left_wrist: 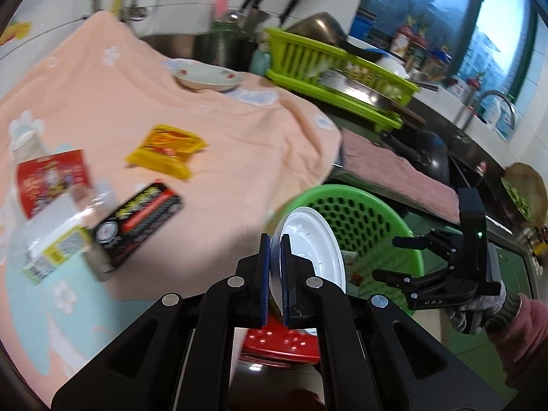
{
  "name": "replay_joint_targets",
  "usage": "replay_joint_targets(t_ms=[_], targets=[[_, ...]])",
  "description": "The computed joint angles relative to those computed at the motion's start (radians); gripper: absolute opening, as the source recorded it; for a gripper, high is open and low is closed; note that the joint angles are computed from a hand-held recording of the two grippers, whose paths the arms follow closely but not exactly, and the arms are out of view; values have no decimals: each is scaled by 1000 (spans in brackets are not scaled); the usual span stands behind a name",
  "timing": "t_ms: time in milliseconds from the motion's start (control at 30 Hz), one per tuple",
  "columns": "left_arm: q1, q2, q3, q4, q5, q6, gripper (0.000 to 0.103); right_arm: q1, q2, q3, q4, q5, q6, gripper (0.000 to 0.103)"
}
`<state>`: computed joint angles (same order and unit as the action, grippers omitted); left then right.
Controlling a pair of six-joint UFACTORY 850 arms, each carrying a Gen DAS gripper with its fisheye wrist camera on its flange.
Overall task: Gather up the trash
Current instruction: 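Drop the carton into the basket with right gripper while left gripper drops the lid, then move both grippers back over the towel toward the snack packet and glue box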
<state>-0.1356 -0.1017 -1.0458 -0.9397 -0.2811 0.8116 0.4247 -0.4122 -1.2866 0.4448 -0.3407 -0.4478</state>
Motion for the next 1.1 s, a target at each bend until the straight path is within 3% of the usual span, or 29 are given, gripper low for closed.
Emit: replay_joint_targets(t_ms=[500, 600, 667, 733, 1100], targets=[[-90, -111, -62, 69, -3, -80, 6, -37, 100, 99, 79, 80, -35, 77], [-91, -117, -62, 65, -9, -73, 8, -38, 104, 102, 95, 82, -49, 78], [-91, -118, -61, 75, -12, -86, 24, -38, 104, 101, 105, 82, -60, 78], [-90, -108, -49, 75, 2, -80, 31, -35, 103, 97, 97, 83, -54, 78], [-25, -39, 0, 199, 36, -182, 31, 8, 37, -27, 143, 42, -132, 78]])
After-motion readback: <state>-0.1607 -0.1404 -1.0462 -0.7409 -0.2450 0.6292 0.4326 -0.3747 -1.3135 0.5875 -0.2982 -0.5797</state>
